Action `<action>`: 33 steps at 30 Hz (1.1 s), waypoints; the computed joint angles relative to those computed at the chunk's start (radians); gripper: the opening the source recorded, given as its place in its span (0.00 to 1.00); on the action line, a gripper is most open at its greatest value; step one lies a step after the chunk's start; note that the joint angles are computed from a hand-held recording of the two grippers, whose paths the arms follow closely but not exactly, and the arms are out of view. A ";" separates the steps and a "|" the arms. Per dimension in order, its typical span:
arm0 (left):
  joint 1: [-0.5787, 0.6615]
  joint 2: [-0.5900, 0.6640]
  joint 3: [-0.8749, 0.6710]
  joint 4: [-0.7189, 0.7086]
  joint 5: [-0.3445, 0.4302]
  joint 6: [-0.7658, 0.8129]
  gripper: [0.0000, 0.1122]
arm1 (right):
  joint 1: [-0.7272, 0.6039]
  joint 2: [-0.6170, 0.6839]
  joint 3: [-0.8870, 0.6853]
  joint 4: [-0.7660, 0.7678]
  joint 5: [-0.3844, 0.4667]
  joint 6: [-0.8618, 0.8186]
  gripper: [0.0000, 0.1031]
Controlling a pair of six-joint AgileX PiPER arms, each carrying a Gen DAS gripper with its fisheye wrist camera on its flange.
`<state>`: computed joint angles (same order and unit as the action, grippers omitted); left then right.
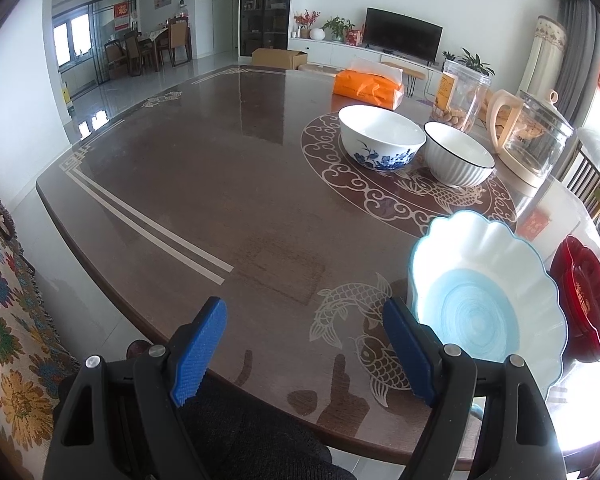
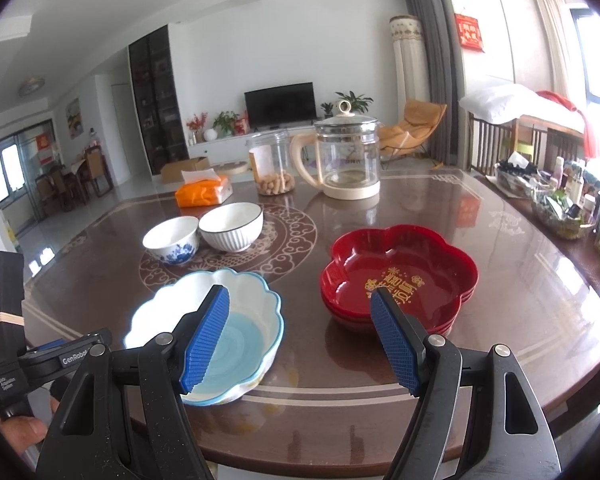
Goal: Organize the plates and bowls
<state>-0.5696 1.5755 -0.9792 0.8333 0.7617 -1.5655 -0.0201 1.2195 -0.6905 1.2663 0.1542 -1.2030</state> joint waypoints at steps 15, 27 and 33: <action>0.022 0.027 -0.028 -0.066 -0.008 0.077 0.71 | -0.204 0.065 -0.056 0.118 0.237 -0.091 0.74; 0.338 0.037 -0.243 -0.519 -0.106 0.742 0.71 | -0.074 0.400 -0.669 -0.579 0.523 0.444 0.74; 0.467 0.206 -0.554 -0.709 0.028 1.038 0.71 | -0.005 0.765 -1.269 -0.767 0.876 0.756 0.74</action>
